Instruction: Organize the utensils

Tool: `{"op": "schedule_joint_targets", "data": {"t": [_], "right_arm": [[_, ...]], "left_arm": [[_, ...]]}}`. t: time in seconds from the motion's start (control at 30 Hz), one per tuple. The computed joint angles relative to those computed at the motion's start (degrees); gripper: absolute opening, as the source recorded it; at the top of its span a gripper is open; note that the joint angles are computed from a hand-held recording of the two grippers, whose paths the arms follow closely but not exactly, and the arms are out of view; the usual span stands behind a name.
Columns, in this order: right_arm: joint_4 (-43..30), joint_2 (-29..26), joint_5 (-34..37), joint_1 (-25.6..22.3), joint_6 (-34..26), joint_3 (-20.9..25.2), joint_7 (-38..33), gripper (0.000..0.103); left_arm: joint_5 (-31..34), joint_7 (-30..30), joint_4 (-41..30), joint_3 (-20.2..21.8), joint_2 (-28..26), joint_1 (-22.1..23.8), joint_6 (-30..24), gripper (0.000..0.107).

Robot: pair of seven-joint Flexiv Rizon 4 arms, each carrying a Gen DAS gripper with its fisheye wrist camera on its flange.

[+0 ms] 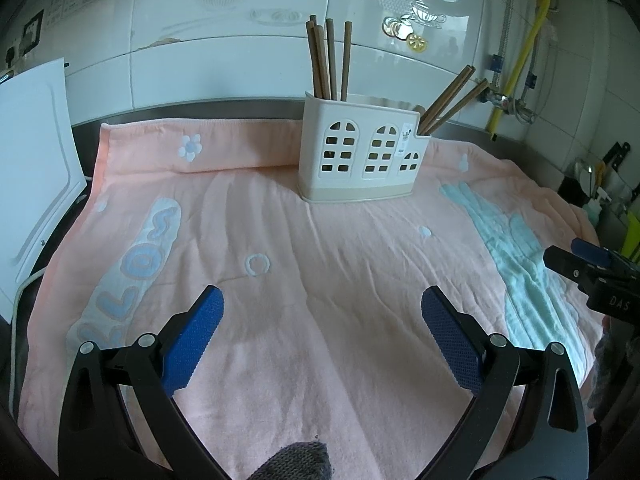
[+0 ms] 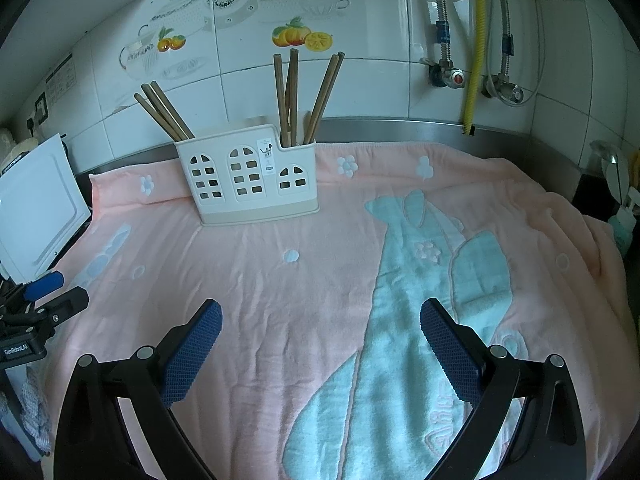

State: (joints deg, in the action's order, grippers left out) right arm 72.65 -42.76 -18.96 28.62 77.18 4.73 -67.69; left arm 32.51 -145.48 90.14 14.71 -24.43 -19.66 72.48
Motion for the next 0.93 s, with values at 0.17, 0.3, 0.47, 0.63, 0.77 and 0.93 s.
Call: {"op": "schedule_joint_targets", "data": {"t": [0.17, 0.3, 0.47, 0.63, 0.77, 0.93], "right_arm": [[0.0, 0.0, 0.0, 0.1, 0.0, -0.1, 0.1, 0.096], [0.0, 0.0, 0.1, 0.0, 0.1, 0.1, -0.1, 0.096], [0.0, 0.0, 0.0, 0.1, 0.1, -0.1, 0.0, 0.096], [0.1, 0.0, 0.0, 0.0, 0.1, -0.1, -0.1, 0.096], [0.1, 0.1, 0.1, -0.2, 0.0, 0.0, -0.2, 0.096], [0.0, 0.0, 0.4, -0.7, -0.3, 0.3, -0.6, 0.096]], "left_arm": [[0.1, 0.1, -0.1, 0.0, -0.1, 0.0, 0.0, 0.098], [0.1, 0.0, 0.0, 0.0, -0.1, 0.0, 0.2, 0.098], [1.2, -0.9, -0.2, 0.8, -0.2, -0.6, 1.3, 0.098], [2.8, -2.1, -0.7, 1.3, -0.1, -1.1, 0.9, 0.098], [2.5, -1.7, -0.8, 0.7, 0.0, -0.7, 0.3, 0.098], [1.4, -0.5, -0.5, -0.1, -0.1, 0.1, 0.7, 0.098]]}}
